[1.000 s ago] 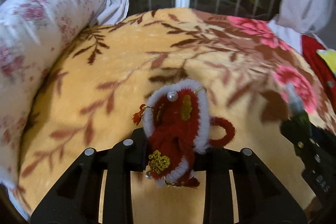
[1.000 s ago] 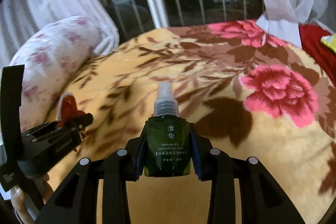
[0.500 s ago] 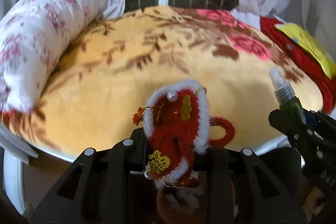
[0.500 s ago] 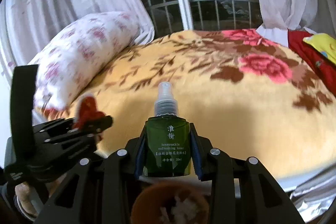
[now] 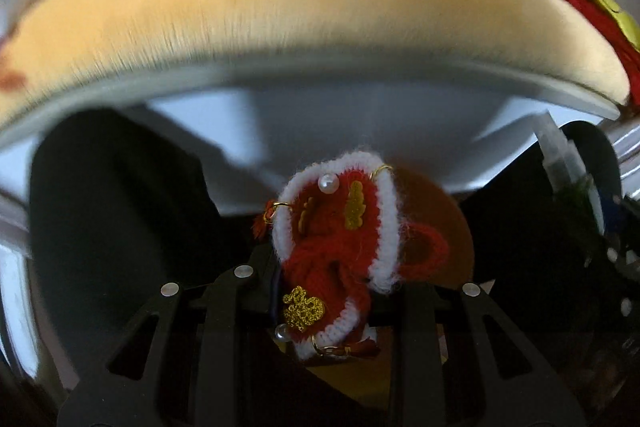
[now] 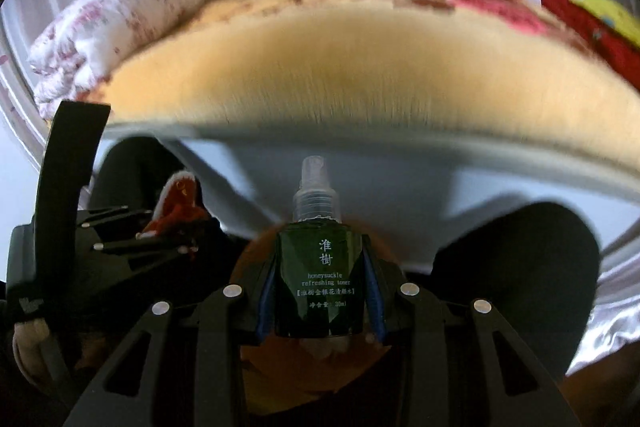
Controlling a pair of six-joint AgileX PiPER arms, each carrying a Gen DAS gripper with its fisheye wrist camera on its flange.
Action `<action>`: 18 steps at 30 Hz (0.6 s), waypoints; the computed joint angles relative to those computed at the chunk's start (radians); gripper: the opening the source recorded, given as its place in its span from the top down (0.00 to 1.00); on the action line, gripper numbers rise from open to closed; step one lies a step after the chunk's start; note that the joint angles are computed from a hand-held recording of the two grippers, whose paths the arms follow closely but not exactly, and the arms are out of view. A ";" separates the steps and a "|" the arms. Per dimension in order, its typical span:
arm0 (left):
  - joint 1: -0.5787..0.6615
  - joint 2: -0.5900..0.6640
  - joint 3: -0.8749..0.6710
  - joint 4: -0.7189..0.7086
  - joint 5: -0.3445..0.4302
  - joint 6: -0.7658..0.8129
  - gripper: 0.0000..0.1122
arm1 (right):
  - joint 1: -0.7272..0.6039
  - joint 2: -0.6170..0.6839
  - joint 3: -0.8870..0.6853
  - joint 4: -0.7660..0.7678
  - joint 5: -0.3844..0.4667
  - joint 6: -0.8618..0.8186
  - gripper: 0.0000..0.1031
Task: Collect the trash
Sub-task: 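Lower the ornament and spray bottle into the orange bin and open both tools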
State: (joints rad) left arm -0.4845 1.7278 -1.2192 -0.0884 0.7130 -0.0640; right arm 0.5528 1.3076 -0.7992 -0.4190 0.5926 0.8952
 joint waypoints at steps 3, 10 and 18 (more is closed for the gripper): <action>0.001 0.032 -0.016 -0.009 0.016 0.016 0.76 | -0.035 0.034 0.002 0.072 -0.025 -0.063 0.65; -0.027 0.058 -0.033 0.048 0.026 -0.020 0.65 | -0.063 0.087 -0.008 0.137 -0.034 -0.128 0.61; -0.031 0.045 -0.027 0.081 0.015 -0.048 0.39 | -0.048 0.060 0.005 0.061 -0.019 -0.012 0.32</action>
